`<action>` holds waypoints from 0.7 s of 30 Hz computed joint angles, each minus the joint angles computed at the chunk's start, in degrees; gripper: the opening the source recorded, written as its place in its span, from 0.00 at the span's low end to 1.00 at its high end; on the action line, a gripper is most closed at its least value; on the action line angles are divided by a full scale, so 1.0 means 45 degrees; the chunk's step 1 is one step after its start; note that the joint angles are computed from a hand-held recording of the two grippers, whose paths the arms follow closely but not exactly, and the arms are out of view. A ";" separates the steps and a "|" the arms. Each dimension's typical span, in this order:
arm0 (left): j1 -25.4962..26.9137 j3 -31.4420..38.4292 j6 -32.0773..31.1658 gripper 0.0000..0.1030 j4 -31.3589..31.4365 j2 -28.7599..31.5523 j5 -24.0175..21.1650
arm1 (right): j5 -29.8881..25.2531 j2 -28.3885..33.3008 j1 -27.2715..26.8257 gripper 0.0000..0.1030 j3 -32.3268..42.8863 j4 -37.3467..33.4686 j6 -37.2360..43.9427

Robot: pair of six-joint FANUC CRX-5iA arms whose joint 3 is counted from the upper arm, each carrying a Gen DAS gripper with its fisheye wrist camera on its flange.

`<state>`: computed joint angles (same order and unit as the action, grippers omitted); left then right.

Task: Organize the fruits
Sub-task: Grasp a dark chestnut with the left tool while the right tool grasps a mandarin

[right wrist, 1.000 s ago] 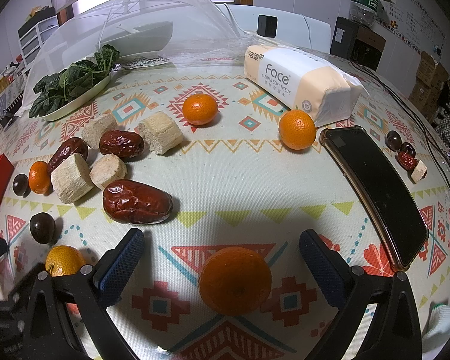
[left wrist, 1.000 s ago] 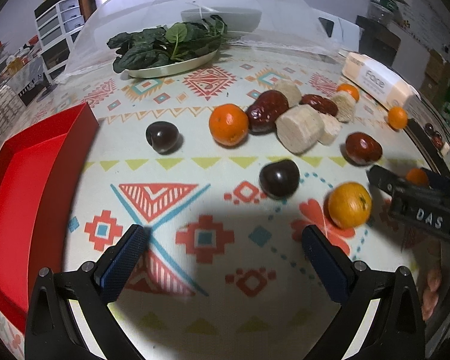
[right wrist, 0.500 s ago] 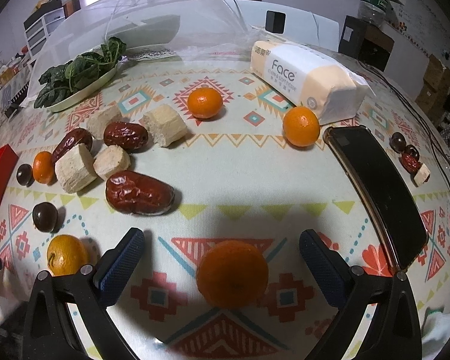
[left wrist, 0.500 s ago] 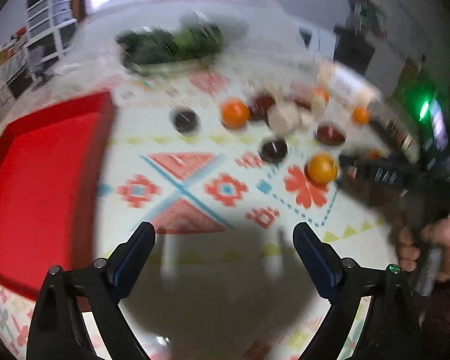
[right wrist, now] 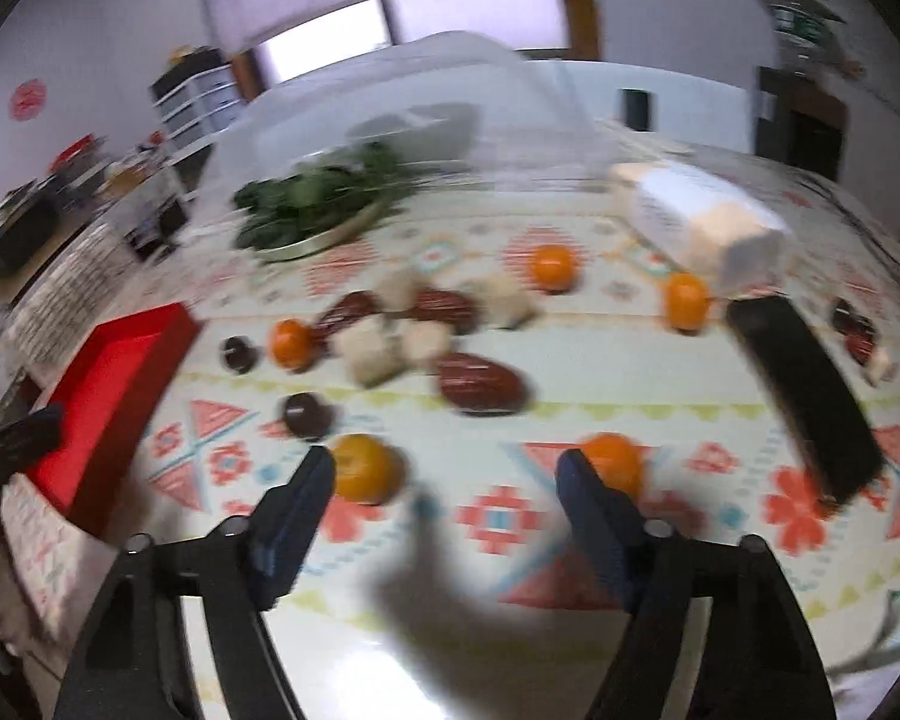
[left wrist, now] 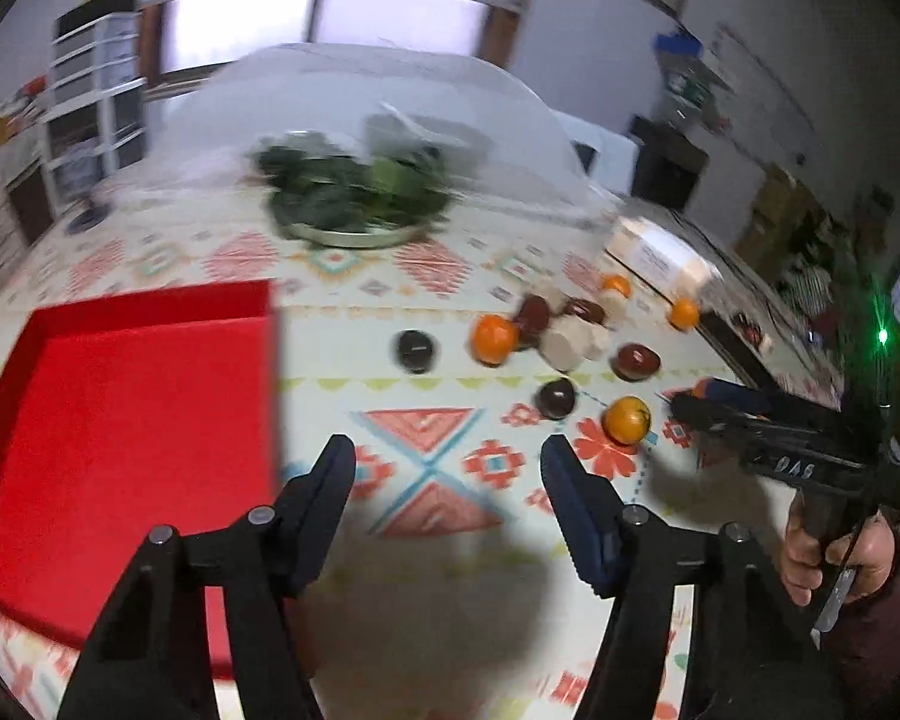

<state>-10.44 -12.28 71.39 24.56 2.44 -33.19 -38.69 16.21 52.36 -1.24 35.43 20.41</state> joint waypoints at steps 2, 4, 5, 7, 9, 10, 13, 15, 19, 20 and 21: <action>-0.0352 0.0618 -0.0068 0.62 -0.0142 0.0681 -0.0123 | -0.0166 0.0505 0.0069 0.67 0.0593 -0.0442 0.0731; -0.0521 0.1025 -0.0215 0.62 -0.0073 0.1178 -0.0295 | -0.0292 0.0939 0.0026 0.55 0.1203 -0.1341 0.1622; -0.0609 0.1266 -0.0336 0.62 0.0010 0.1483 -0.0388 | -0.0228 0.1054 -0.0003 0.49 0.1345 -0.1739 0.1888; -0.0758 0.1766 -0.0270 0.62 -0.0067 0.2018 -0.0573 | 0.0112 0.1150 -0.0092 0.47 0.1455 -0.2318 0.2250; -0.0826 0.2176 -0.0312 0.62 0.0049 0.2488 -0.0779 | 0.0305 0.1252 -0.0190 0.36 0.1631 -0.2905 0.2785; -0.0879 0.2359 -0.0308 0.62 0.0073 0.2693 -0.0838 | 0.0407 0.1250 -0.0209 0.35 0.1627 -0.3070 0.2914; -0.1063 0.2915 -0.0220 0.62 -0.0034 0.3204 -0.1011 | 0.0492 0.1172 -0.0223 0.35 0.1563 -0.3269 0.3071; -0.1217 0.3325 -0.0061 0.62 -0.0290 0.3525 -0.1140 | 0.0498 0.1045 -0.0211 0.34 0.1404 -0.3237 0.3008; -0.1553 0.4256 0.0632 0.62 -0.1392 0.4111 -0.1541 | 0.0697 0.0487 -0.0239 0.34 0.0774 -0.3023 0.2620; -0.1653 0.4482 0.0876 0.59 -0.1781 0.4234 -0.1637 | 0.0730 0.0378 -0.0232 0.34 0.0617 -0.2823 0.2461; -0.1718 0.4604 0.0972 0.53 -0.1974 0.4317 -0.1668 | 0.0742 0.0215 -0.0191 0.34 0.0389 -0.2470 0.2172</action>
<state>-18.17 8.44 75.77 15.68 21.87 -40.70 -35.35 17.18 51.50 0.50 24.32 30.18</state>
